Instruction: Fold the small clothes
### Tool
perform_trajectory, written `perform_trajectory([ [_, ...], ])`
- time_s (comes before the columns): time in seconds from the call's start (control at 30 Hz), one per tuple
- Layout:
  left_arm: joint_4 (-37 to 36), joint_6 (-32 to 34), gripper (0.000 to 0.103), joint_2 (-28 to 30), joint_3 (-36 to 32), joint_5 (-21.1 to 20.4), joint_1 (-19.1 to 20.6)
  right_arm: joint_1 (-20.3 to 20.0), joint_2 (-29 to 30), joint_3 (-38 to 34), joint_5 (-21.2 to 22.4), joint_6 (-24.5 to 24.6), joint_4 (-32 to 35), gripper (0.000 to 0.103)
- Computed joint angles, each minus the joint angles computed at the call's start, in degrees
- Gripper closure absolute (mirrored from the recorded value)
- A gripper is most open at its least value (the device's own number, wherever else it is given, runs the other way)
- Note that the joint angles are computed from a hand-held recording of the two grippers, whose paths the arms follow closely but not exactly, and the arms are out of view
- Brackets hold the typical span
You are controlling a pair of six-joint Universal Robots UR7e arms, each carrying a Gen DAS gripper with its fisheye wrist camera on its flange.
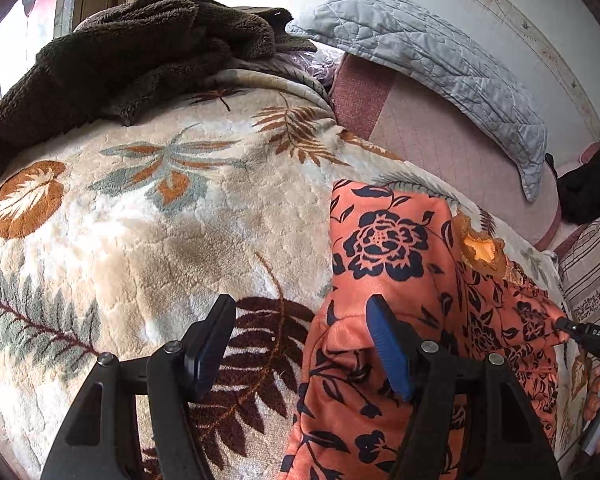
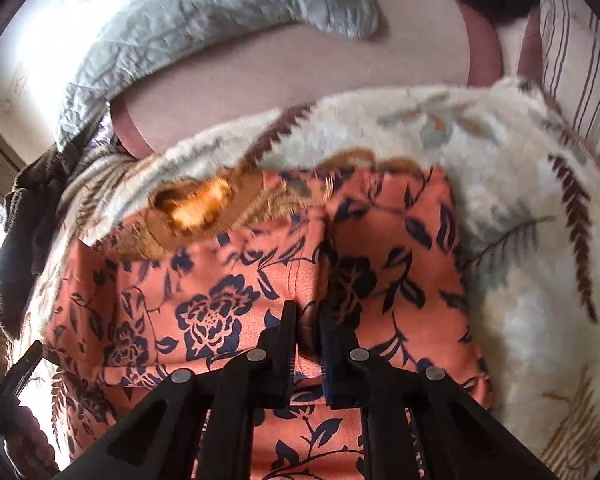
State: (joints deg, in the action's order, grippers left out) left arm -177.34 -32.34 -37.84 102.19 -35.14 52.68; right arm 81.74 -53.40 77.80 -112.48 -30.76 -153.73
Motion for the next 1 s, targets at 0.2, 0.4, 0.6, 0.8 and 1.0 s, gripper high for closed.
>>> perform_trajectory([
  [0.2, 2.3, 4.63, 0.033, 3.14, -6.48, -1.4, 0.28, -1.56, -0.55, 1.86, -3.89, -4.15, -8.88, 0.083],
  [0.4, 19.93, 3.59, 0.033, 9.08, -16.13, 1.33, 1.57, -7.08, -2.96, 2.89, 5.95, 6.48, -5.14, 0.034],
  [0.6, 20.82, 1.65, 0.029, 9.34, -15.67, 2.47, 1.92, -7.53, -4.0, -2.25, 28.01, 9.22, 10.71, 0.029],
  [0.8, 15.89, 2.8, 0.029, 7.39, -12.27, 4.74, -0.67, -9.47, 3.74, -10.93, 21.65, 19.5, 16.66, 0.034],
  [1.0, 21.19, 0.01, 0.026, 7.38, -12.56, 1.23, 1.13, -9.83, -1.09, -3.34, 27.19, 14.8, 17.02, 0.024],
])
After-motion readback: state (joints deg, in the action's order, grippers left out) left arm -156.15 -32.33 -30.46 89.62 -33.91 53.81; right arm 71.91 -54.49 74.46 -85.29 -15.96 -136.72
